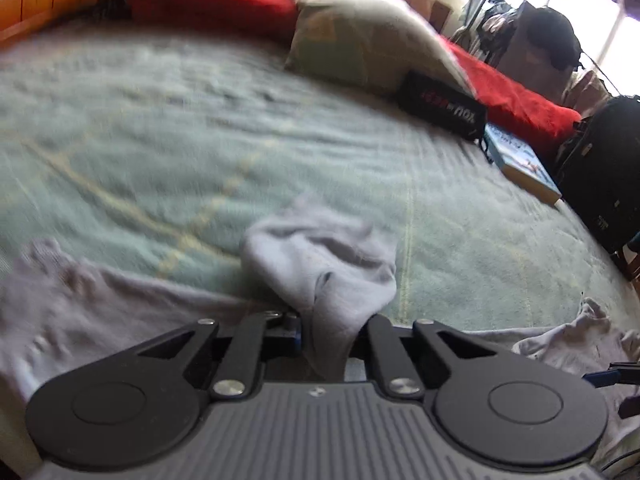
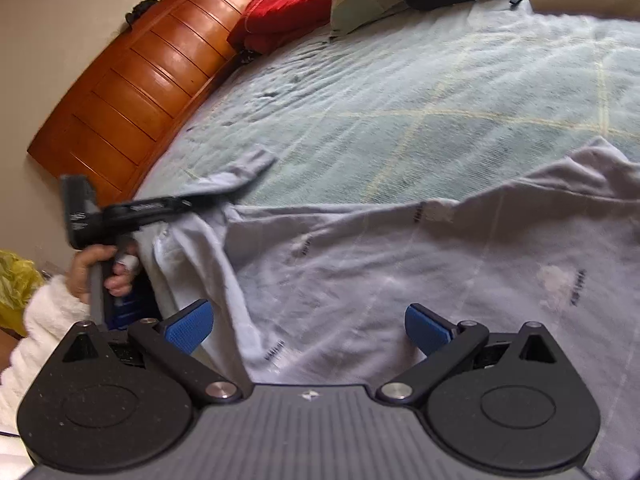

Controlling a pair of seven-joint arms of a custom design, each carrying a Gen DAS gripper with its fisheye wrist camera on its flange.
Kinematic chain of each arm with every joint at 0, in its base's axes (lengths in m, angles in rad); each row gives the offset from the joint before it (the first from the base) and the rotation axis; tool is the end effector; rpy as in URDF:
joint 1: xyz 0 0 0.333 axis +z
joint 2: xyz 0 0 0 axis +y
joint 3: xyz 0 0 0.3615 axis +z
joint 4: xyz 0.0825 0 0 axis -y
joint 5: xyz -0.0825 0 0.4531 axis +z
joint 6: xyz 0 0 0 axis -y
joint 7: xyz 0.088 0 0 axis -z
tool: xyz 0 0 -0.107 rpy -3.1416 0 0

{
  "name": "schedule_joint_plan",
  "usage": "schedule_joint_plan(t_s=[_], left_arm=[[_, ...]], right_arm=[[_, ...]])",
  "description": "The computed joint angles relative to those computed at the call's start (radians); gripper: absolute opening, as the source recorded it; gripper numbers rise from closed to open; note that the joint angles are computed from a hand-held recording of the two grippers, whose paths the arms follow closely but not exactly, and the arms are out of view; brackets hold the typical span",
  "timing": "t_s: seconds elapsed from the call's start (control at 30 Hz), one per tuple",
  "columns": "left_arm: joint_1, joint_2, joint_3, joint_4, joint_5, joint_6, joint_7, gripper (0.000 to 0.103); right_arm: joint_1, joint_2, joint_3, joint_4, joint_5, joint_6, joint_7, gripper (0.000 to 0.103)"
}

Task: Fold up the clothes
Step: 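Hold the leg with the left gripper while the right gripper closes on the sweatpants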

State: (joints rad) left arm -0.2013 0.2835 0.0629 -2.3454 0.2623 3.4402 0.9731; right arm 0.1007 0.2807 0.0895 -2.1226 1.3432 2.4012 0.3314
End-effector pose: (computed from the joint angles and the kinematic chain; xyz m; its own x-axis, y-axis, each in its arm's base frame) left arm 0.5991 -0.1145 0.2906 0.0503 -0.9594 0.2775 -0.7117 -0.2293 -0.6640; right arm 0.6247 0.1266 0.2753 0.4437 -0.6681 -0.5973 -0.8596 -0.1289 -0.4944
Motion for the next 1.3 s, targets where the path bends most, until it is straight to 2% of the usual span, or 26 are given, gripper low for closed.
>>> schedule_joint_plan(t_s=[0.07,0.1,0.17,0.27,0.37,0.43,0.5,0.57,0.6,0.63,0.67,0.73,0.8,0.87,1.07,1.2,1.3], left_arm=[[-0.117,-0.027,0.095,-0.041,-0.115,0.046,0.091,0.009],[-0.142,-0.037,0.110,-0.059,-0.161,0.063,0.130,0.009],[-0.175,-0.058,0.125,-0.092,-0.241,0.096,0.201,0.009],[-0.187,-0.079,0.119,-0.139,-0.330,0.137,0.269,0.009],[-0.134,-0.079,0.075,-0.177,-0.319,0.166,0.256,0.009],[-0.081,-0.071,0.036,-0.191,-0.286,0.163,0.219,0.014],[-0.038,-0.061,0.000,-0.193,-0.277,0.137,0.194,0.016],[0.029,-0.048,-0.045,-0.195,-0.208,0.162,0.129,0.019],[0.055,-0.044,-0.060,-0.197,-0.177,0.179,0.099,0.021],[0.078,-0.039,-0.072,-0.197,-0.147,0.196,0.070,0.027],[0.088,-0.035,-0.075,-0.197,-0.137,0.209,0.053,0.033],[0.107,-0.029,-0.080,-0.197,-0.118,0.227,0.023,0.038],[0.136,-0.015,-0.090,-0.193,-0.074,0.245,-0.022,0.038],[0.137,-0.004,-0.088,-0.193,-0.064,0.263,-0.036,0.038],[0.122,0.007,-0.076,-0.197,-0.069,0.291,-0.017,0.041],[0.111,0.003,-0.071,-0.198,-0.080,0.282,0.013,0.041],[0.098,-0.002,-0.067,-0.197,-0.104,0.273,0.036,0.041]], right_arm=[[-0.004,-0.006,-0.001,-0.010,0.011,0.001,-0.019,0.103],[-0.005,-0.009,-0.001,-0.014,0.017,-0.001,-0.027,0.103],[-0.002,-0.015,-0.002,-0.019,0.022,0.007,-0.044,0.103],[0.007,-0.026,0.000,-0.023,0.024,0.024,-0.079,0.103],[0.021,-0.040,0.006,-0.022,0.035,0.046,-0.135,0.102],[0.033,-0.044,0.010,-0.012,0.037,0.060,-0.178,0.096],[0.048,-0.037,0.014,0.011,0.010,0.071,-0.205,0.079],[0.066,-0.021,0.021,0.043,-0.026,0.091,-0.231,0.070],[0.077,-0.010,0.026,0.062,-0.051,0.103,-0.238,0.061],[0.090,0.003,0.031,0.084,-0.083,0.117,-0.239,0.058],[0.103,0.018,0.036,0.107,-0.120,0.128,-0.233,0.053],[0.125,0.055,0.048,0.160,-0.194,0.133,-0.214,0.047],[0.139,0.097,0.060,0.217,-0.253,0.122,-0.189,0.036],[0.159,0.144,0.068,0.272,-0.317,0.133,-0.154,0.027],[0.200,0.256,0.079,0.376,-0.499,0.147,-0.036,0.026],[0.175,0.236,0.125,0.316,-0.483,0.231,-0.129,0.027],[0.170,0.213,0.136,0.278,-0.483,0.263,-0.186,0.027]])
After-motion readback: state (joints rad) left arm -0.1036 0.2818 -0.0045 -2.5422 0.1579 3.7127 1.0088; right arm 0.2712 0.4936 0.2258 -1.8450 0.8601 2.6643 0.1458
